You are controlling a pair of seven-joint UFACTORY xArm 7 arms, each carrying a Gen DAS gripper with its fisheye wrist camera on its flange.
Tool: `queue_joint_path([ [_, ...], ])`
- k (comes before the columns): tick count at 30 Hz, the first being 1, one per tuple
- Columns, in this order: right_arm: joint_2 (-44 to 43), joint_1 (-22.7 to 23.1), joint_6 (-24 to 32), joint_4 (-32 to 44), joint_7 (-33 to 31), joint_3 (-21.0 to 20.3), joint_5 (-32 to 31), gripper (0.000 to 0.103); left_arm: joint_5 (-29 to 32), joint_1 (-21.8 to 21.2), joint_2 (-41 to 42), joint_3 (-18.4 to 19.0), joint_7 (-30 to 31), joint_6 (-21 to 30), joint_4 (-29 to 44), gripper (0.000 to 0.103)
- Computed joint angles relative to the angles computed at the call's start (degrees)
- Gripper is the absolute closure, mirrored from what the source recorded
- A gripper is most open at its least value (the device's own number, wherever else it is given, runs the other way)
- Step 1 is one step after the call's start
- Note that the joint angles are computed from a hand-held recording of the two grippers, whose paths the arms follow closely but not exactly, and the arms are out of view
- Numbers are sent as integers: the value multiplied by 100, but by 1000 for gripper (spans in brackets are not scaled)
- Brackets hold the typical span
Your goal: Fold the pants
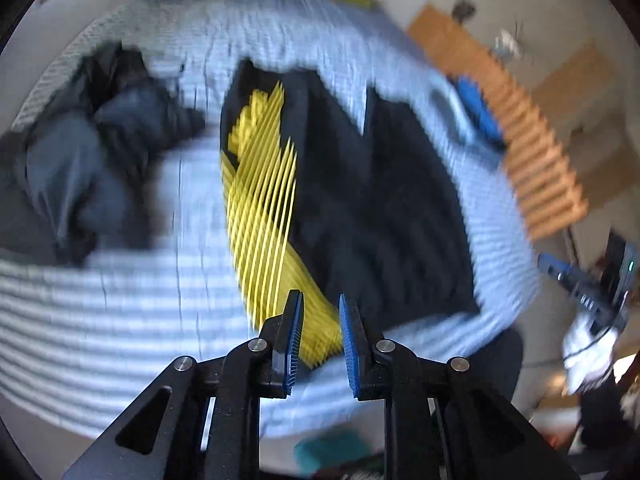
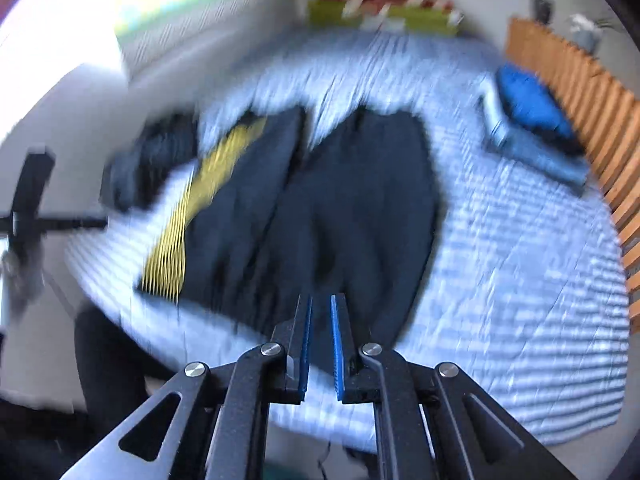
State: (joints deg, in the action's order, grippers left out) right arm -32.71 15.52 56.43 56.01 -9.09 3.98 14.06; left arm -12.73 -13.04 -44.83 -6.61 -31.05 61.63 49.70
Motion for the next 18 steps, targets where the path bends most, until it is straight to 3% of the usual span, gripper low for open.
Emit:
queue_joint_path([
  [4,662,-161,-1128,642,27,-7,-72,89,348,392,889,87,-24,-575,862,83],
  [6,1239,-323,-1041,1305,300,73,-326,88,412,419,1394,149,98,-751,1315,83],
  [8,1941,-399,-999,1959,490,18,-310,87,822,605,2059,-18,10,-896,1889,83],
  [13,3922,-655,-280,3730,987,-90,-154,87,568,405,3822,89,236,-1100,3174,83],
  [18,5217,-965,-134,4467,1134,70,299,87,579,163,5685,40,328,-1058,4576,83],
])
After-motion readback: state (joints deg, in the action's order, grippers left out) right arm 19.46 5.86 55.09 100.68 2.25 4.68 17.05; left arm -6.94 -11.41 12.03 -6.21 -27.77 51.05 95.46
